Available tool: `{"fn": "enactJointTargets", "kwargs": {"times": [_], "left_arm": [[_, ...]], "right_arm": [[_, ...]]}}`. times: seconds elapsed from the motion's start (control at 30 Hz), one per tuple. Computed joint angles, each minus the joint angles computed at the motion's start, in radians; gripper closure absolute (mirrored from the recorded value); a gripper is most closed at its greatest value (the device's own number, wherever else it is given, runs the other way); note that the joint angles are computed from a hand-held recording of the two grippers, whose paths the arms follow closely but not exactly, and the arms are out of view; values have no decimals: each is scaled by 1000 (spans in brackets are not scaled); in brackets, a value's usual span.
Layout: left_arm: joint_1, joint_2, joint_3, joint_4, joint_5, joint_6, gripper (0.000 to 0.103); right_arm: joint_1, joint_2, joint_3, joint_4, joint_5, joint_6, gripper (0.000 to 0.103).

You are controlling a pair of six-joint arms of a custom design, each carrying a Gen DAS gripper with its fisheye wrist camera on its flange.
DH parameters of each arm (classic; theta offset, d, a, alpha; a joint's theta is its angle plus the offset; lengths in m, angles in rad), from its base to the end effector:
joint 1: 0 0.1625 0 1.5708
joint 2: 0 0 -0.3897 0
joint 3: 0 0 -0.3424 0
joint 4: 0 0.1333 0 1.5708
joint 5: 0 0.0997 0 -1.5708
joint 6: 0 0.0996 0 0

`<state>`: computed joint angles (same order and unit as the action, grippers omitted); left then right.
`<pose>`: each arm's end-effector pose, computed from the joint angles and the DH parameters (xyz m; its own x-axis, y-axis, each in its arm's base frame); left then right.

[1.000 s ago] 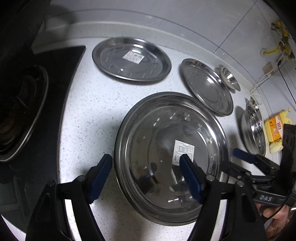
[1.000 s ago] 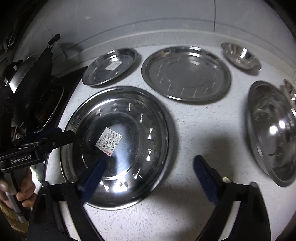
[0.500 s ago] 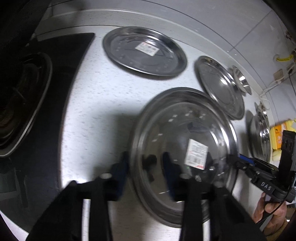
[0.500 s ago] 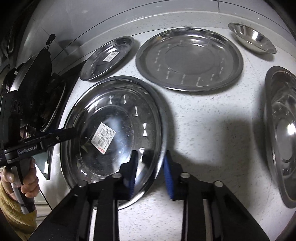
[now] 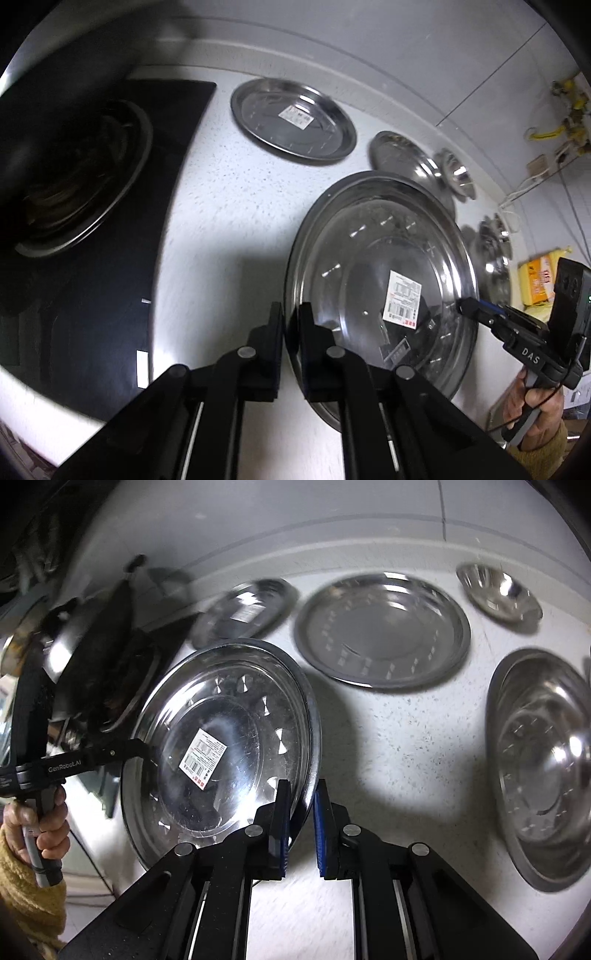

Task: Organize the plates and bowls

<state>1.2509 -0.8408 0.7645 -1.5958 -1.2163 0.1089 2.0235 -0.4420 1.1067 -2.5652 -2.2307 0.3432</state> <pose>-0.0639 -0.7267 0.3961 -0.8619 0.3627 -0.3543 0.4090 0.9104 -0.0630 0.3893 -0.6353 0.0758 -0.8900 0.1290 0.4373 -0.1214 0.8574 -0.5001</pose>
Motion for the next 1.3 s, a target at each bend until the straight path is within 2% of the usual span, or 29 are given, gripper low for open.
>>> {"fn": "enactJointTargets", "kwargs": {"times": [0.13,0.27,0.4,0.53,0.7,0.9,1.0,1.03,1.07,1.13,1.2,1.3], "left_arm": [[-4,-126,151,-30,18,-37,96],[6,-208,273,-65,48,-62,96],[22,-228,324,-96,93,-88,96],[33,-232,357,-122,122,-106,96],[48,-236,390,-161,127,-120,96],[40,-250,438,-228,146,-92,95],[36,-264,467,-302,151,-58,94],[31,-271,478,-328,158,-42,93],[28,-276,484,-344,164,-33,86],[23,-282,485,-355,168,-19,71],[17,-291,490,-373,167,4,71],[7,-290,471,-369,141,13,70]], "right_arm": [[32,-15,26,6,24,-26,92],[46,-16,53,27,61,-38,92],[31,16,34,73,108,-57,92],[19,55,-4,104,117,-83,91],[10,59,10,95,140,-95,91],[5,57,21,81,156,-95,91],[5,58,21,77,158,-91,90],[6,57,22,77,160,-86,89],[8,58,22,76,152,-85,88],[14,56,26,62,137,-89,87],[15,43,36,47,140,-85,82],[25,22,58,13,104,-96,64]]}}
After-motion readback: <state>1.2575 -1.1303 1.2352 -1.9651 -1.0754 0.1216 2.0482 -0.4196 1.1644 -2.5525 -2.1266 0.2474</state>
